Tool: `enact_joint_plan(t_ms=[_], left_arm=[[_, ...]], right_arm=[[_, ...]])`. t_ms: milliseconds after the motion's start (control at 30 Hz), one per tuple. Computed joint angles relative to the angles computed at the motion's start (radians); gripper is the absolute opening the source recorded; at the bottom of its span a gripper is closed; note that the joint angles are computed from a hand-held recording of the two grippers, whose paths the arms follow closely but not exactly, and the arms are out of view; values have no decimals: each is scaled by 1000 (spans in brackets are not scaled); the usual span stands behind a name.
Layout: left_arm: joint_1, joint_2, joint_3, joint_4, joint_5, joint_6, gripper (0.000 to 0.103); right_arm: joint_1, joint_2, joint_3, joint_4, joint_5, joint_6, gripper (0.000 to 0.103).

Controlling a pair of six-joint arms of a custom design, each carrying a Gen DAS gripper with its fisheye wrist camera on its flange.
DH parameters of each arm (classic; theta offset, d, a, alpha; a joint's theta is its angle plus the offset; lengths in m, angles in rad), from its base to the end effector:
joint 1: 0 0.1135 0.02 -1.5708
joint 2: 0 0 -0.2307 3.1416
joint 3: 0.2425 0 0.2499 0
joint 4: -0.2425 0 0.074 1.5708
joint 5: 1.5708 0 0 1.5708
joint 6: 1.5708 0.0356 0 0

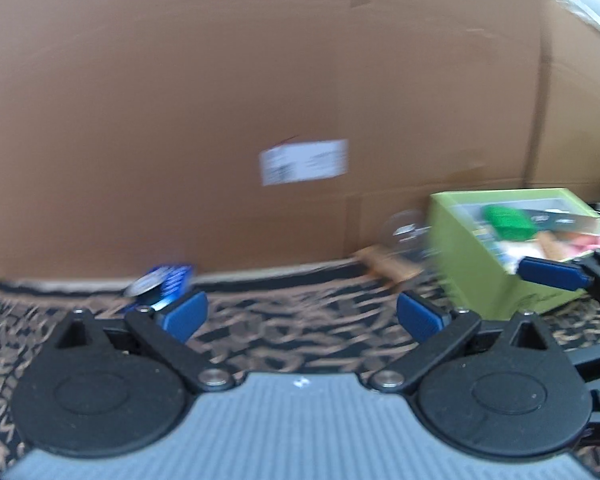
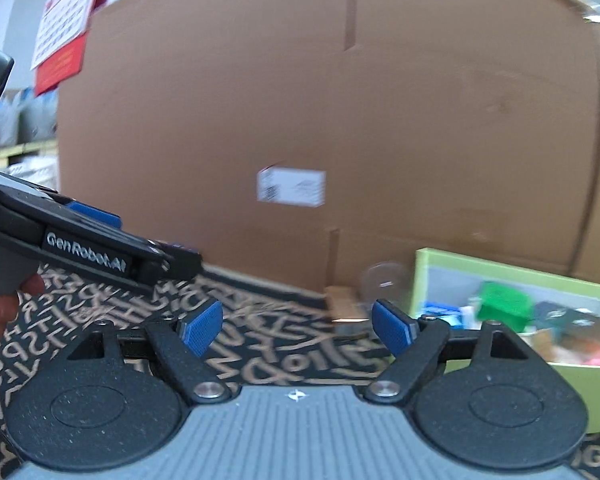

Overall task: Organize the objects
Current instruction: 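Carry the pale box and brown box into the green box and release both, then grasp the black tape roll with the left gripper while the right grasps the copper box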

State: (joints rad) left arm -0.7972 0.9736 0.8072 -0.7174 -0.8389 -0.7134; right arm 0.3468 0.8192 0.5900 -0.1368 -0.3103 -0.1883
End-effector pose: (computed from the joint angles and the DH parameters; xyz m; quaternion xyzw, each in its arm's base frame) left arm 0.1597 -0.1256 0.2477 -0.1010 0.8650 0.0683 0.4868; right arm 0.1967 0.0827 0.2468 -0.2997 0.7620 0.1712 0.5480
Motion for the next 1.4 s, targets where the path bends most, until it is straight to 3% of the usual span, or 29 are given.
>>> enact_joint_plan(t_ms=[167,267,333,400,533,667,700,733,767,800,833,900,933,1067,1167,1267,1333,1400], left_arm=[[282,-168,-137,20,150,134,103],[460,-225,-202,72,242,255,103],[586,-247,-235,120,335,311,103],[696,-204,-247,197,422,359,102],[786,-81,-230,319,470,440,102],[809,72,-181,425,452,486,101],[823,106,-167,446,464,492,96],[836,138,-149,458,480,496,86],[849,172,-128,463,497,498,81],[862,201,-110,466,519,501,71],[869,220,-99,468,527,496,56],[875,228,-101,476,546,480,36],[880,220,-108,480,560,473,31],[832,192,-122,460,519,490,30],[782,149,-126,412,513,475,30],[727,73,-140,361,559,483,30],[675,29,-151,333,578,494,31],[607,8,-161,318,532,497,32]], right_arm=[[118,235,63,121,149,69,85],[158,412,162,134,245,151,80],[206,512,237,108,336,141,80],[237,573,272,110,404,153,80],[273,726,377,131,534,205,80],[242,817,463,100,506,271,81],[227,820,468,103,477,289,81],[219,819,469,105,459,296,80],[215,817,463,113,450,296,70],[212,811,456,115,441,292,67],[214,802,445,120,453,294,60],[208,781,421,129,463,303,46],[201,769,408,134,457,304,39],[196,715,352,145,432,278,24],[184,659,304,148,354,272,11],[182,579,240,137,218,215,11],[199,530,195,155,232,197,11],[194,524,184,189,257,204,16]])
